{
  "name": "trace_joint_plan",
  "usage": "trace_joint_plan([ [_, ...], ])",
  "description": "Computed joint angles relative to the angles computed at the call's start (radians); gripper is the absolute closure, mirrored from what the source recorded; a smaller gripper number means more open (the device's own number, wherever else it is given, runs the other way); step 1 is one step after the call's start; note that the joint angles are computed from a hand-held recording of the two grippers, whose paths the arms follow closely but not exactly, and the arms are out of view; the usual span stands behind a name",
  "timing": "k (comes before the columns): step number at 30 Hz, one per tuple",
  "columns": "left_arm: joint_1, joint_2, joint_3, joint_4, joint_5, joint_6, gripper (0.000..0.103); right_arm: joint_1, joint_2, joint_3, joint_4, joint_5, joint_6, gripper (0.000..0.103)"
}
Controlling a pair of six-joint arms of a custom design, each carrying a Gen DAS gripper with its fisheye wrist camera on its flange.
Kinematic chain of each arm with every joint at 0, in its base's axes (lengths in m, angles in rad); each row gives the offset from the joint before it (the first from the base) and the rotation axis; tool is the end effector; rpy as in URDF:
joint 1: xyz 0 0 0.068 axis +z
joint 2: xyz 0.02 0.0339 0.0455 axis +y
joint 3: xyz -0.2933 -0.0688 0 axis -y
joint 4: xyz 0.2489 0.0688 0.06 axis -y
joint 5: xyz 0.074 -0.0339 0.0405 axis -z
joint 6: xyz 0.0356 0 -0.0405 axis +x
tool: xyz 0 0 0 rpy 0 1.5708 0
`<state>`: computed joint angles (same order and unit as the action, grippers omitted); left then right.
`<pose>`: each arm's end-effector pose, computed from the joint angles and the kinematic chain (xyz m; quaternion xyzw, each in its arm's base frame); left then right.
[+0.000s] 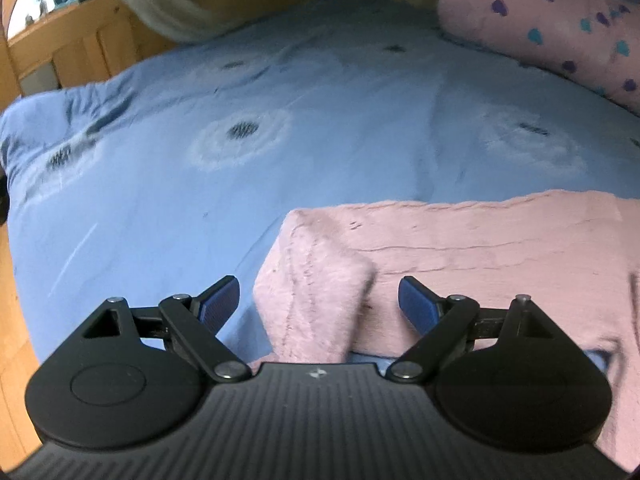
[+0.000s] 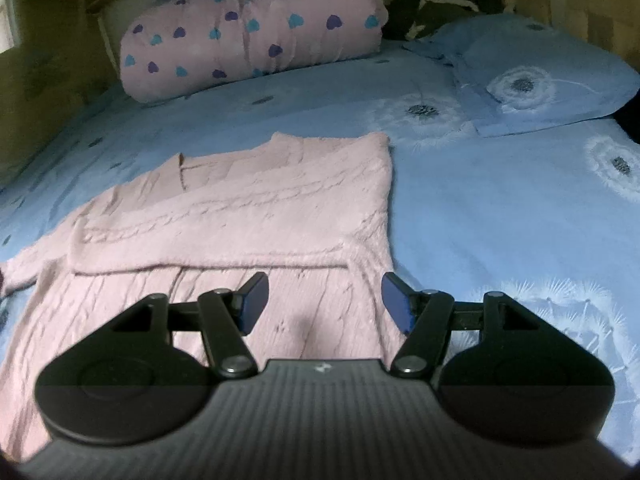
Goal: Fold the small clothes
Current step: 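Grasp the cuff of the other sleeve with the left tool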
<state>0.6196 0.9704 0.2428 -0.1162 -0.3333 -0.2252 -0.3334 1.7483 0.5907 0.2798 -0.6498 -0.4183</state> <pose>0.1167 0.0975 0.1543 -0.4317 0.8165 0.2207 0.3134 0.2830 -0.0752 0.1196 -0.1461 0.8860 0.1611 0.4096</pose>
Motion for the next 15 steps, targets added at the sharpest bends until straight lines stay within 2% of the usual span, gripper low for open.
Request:
trace_joint_plan([
  [6, 0.193, 0.148, -0.040, 0.198, 0.156, 0.015, 0.016, 0.013, 0.054, -0.032, 0.073, 0.005, -0.015, 0.038],
  [8, 0.218, 0.135, -0.067, 0.243, 0.182, 0.022, 0.029, 0.017, 0.072, -0.038, 0.100, 0.018, -0.007, 0.038],
  [10, 0.233, 0.119, -0.075, 0.253, 0.214, 0.042, 0.059, 0.017, 0.083, -0.038, 0.111, 0.023, 0.009, 0.037],
  [11, 0.229, 0.110, -0.073, 0.244, 0.213, 0.041, 0.067, 0.016, 0.086, -0.035, 0.111, 0.021, 0.019, 0.037],
  [12, 0.225, 0.103, -0.068, 0.234, 0.206, 0.041, 0.079, 0.014, 0.088, -0.031, 0.108, 0.016, 0.026, 0.037],
  [15, 0.244, 0.046, -0.066, 0.208, 0.228, 0.050, 0.083, 0.011, 0.096, -0.031, 0.115, 0.009, 0.039, 0.037],
])
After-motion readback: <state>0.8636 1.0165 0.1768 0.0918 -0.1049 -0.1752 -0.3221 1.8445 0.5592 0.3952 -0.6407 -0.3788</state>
